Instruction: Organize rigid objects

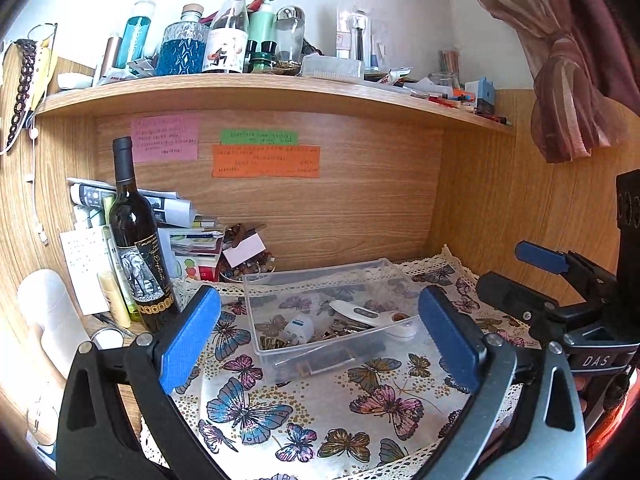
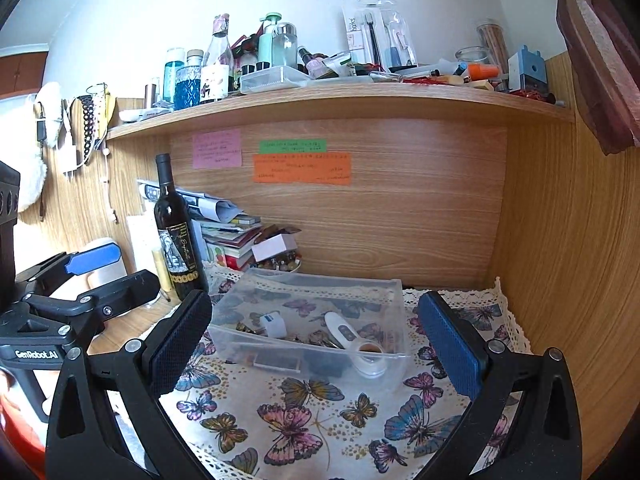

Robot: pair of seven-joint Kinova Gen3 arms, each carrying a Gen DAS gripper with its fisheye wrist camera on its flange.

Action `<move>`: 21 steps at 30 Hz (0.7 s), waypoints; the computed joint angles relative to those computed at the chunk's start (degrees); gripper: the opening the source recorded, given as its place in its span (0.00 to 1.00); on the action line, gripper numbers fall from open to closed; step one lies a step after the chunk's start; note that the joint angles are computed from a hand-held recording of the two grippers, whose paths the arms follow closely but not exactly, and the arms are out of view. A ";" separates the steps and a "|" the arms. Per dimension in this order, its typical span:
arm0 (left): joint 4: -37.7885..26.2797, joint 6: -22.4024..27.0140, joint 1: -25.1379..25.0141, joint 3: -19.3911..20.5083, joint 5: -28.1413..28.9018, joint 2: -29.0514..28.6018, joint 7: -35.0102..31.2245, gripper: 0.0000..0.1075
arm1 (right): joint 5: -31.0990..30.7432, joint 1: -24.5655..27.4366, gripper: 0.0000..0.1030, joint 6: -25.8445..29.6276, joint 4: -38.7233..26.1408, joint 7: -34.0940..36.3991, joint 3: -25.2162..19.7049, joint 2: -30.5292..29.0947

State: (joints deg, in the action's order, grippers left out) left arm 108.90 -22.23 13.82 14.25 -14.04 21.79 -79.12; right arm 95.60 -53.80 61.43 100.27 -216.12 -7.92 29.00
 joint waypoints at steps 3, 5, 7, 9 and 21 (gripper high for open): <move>-0.22 0.25 0.08 0.01 0.00 0.05 0.06 0.94 | 0.01 0.03 1.00 -0.06 -0.07 -0.02 -0.02 0.03; -0.20 0.26 0.10 0.02 0.00 0.03 0.06 0.94 | -0.02 0.03 1.00 -0.11 -0.14 0.00 -0.01 0.05; -0.12 0.11 0.45 -0.31 0.34 -0.02 -0.27 0.94 | 0.10 0.08 1.00 -0.26 -0.11 -0.03 -0.01 0.02; -0.18 0.02 0.79 -0.58 0.70 -0.01 -0.65 0.94 | 0.22 0.09 1.00 -0.35 -0.18 -0.02 -0.01 0.08; -1.12 1.30 0.05 0.27 0.16 0.41 -0.03 0.94 | 0.28 0.31 1.00 -1.03 -0.14 -0.34 0.05 0.03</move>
State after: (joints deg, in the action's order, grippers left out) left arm 107.78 -20.93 13.87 14.52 -13.88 22.20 -79.15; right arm 95.88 -53.49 60.40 100.13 -216.46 -7.88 29.03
